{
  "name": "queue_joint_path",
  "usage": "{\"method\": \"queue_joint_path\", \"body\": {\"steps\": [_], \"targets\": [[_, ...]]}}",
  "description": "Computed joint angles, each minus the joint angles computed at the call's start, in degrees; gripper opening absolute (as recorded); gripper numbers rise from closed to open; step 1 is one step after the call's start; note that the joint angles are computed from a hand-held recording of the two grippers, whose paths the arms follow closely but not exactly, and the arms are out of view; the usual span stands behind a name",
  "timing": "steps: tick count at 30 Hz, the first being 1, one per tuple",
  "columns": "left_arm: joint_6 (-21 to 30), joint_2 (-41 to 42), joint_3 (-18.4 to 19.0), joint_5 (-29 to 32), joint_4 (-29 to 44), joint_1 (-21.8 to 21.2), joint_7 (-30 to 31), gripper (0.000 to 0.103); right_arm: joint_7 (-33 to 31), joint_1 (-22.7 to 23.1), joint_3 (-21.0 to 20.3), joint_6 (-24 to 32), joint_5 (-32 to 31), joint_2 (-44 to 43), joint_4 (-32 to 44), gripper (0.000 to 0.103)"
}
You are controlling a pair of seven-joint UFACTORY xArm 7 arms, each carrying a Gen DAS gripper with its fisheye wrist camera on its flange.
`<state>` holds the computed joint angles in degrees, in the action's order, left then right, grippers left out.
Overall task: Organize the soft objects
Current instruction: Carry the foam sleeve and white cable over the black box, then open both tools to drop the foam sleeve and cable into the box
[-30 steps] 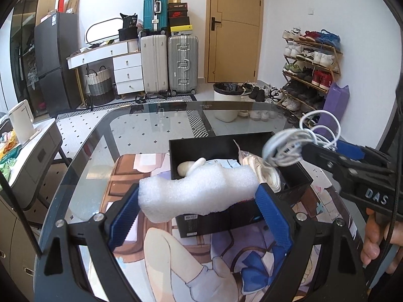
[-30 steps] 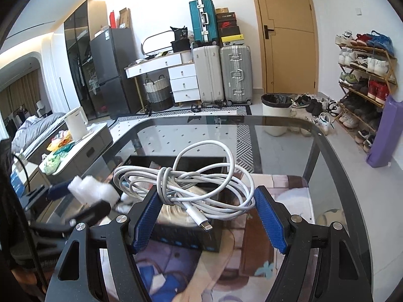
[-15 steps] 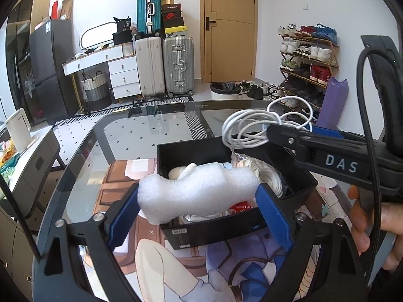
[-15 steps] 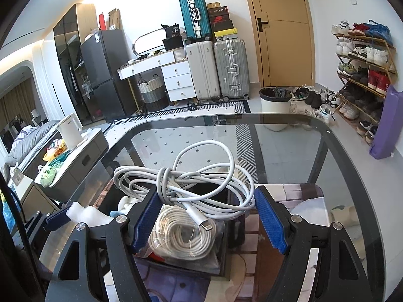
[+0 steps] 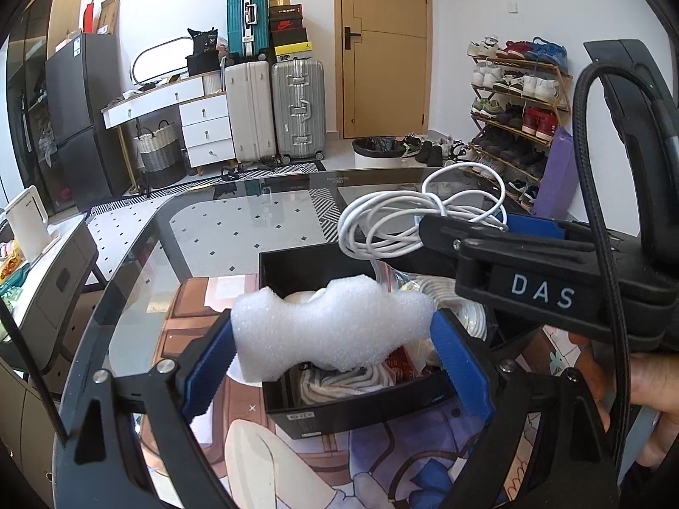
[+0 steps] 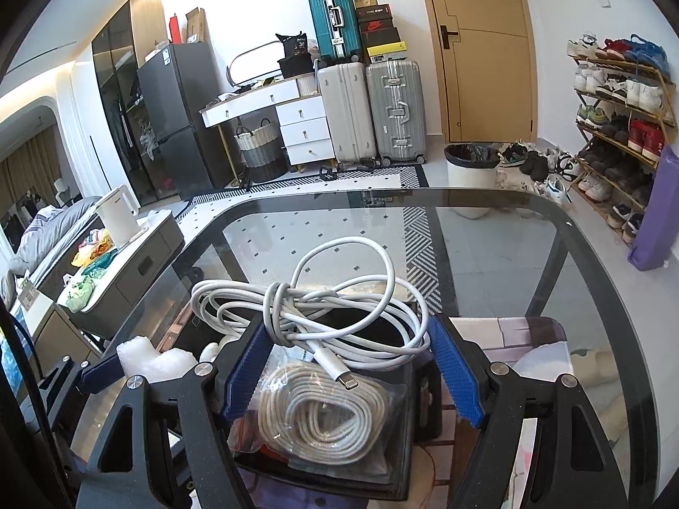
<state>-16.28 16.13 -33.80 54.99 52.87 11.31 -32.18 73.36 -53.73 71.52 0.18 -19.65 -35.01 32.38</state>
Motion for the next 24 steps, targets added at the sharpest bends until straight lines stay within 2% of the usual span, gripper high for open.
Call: {"method": "queue_joint_path", "body": {"steps": [2,5,6,8,11,12,16,20,24], "targets": [[-0.03,0.39,-1.05,0.70,0.23,1.08,-0.64,0.090,-0.53,-0.39,0.12,-1.56,-0.21,0.58,-0.11,0.079],[0.45,1.01,-3.09,2.22,0.55,3.26,-1.85,0.091,-1.50,0.15,-0.42,-3.30,0.05,-0.23,-0.76,0.093],[0.51,1.16,-3.60,2.37,0.53,3.80,-1.95,0.091,-1.87,0.78,-0.83,-3.84,0.30,-1.03,-1.24,0.093],[1.44,2.22,-6.81,4.17,1.00,6.85,-2.64,0.092,-2.83,2.37,-1.94,-3.12,0.77,-1.68,-1.76,0.094],[4.33,4.39,-13.67,5.06,1.39,12.99,-1.93,0.094,-3.57,5.56,-4.42,-3.31,1.38,-2.56,-3.54,0.098],[4.46,4.62,-14.51,4.55,1.24,13.72,-1.36,0.095,-3.82,6.83,-5.34,-3.22,1.53,-2.84,-4.24,0.098],[3.91,3.96,-15.34,1.70,0.16,14.58,1.07,0.097,-4.08,11.44,-8.56,-2.60,2.05,-4.69,-7.01,0.100],[0.72,1.30,-12.25,-2.56,-1.69,12.01,3.54,0.103,-3.79,15.89,-11.65,-1.84,2.06,-6.57,-9.72,0.102],[-0.85,0.07,-10.46,-0.01,-1.85,11.46,0.39,0.103,-3.03,18.84,-13.09,-1.19,1.64,-7.93,-11.53,0.102]]}}
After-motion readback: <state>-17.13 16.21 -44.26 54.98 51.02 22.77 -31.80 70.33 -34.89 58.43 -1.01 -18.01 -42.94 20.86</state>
